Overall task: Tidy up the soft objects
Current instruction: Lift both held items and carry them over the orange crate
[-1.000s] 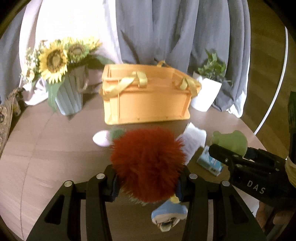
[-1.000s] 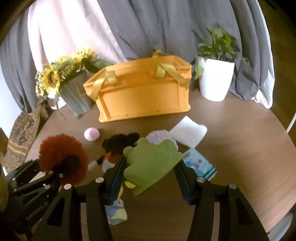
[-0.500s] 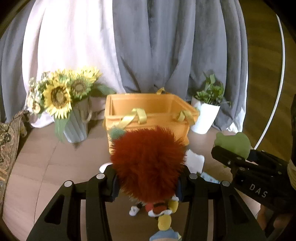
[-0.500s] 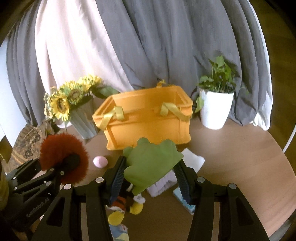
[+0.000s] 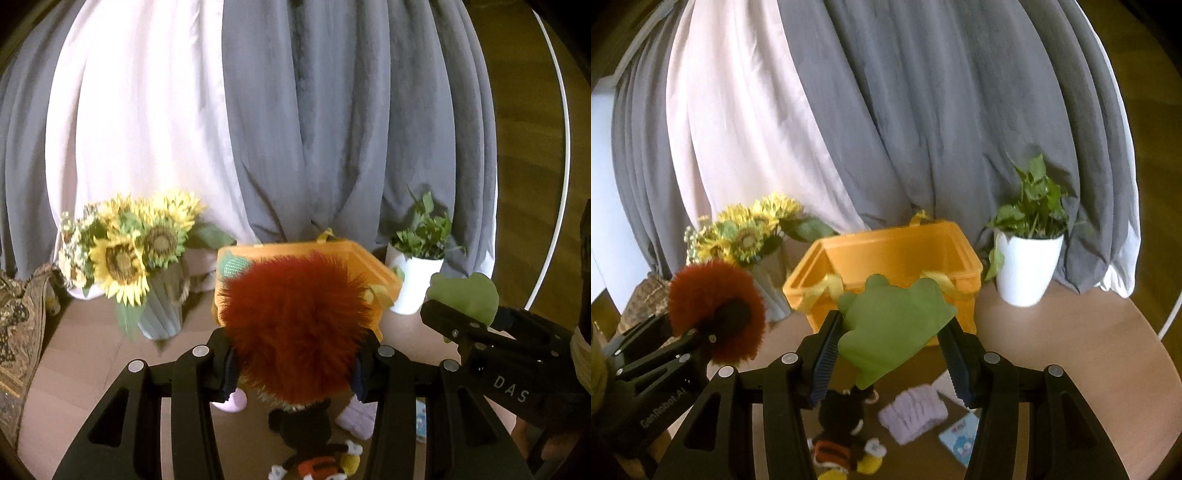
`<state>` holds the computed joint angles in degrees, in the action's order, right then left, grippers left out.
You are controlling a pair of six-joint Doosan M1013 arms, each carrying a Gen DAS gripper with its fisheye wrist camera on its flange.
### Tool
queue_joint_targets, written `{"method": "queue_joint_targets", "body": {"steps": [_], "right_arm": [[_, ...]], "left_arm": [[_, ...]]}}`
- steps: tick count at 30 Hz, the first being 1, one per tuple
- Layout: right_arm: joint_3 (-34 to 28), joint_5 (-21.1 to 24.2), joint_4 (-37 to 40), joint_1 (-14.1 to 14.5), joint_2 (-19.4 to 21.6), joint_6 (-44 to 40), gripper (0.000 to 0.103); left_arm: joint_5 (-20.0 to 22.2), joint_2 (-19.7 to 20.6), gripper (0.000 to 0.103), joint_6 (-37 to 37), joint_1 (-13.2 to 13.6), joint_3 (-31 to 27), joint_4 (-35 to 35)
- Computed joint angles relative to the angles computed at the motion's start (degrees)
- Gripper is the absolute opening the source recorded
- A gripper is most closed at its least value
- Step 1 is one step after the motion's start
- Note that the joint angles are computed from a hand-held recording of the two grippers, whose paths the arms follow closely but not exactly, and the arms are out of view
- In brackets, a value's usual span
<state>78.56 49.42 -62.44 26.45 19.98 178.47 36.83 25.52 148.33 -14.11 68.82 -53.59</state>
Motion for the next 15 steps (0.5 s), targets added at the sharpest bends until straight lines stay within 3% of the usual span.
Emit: {"method": "queue_joint_targets", "body": {"steps": [15], "right_arm": [[-3.18, -2.00, -3.69, -2.18, 1.32, -0.43, 0.054]], "left_arm": [[-3.44, 2.66, 0.046, -0.69, -1.12, -5.29, -0.63]]}}
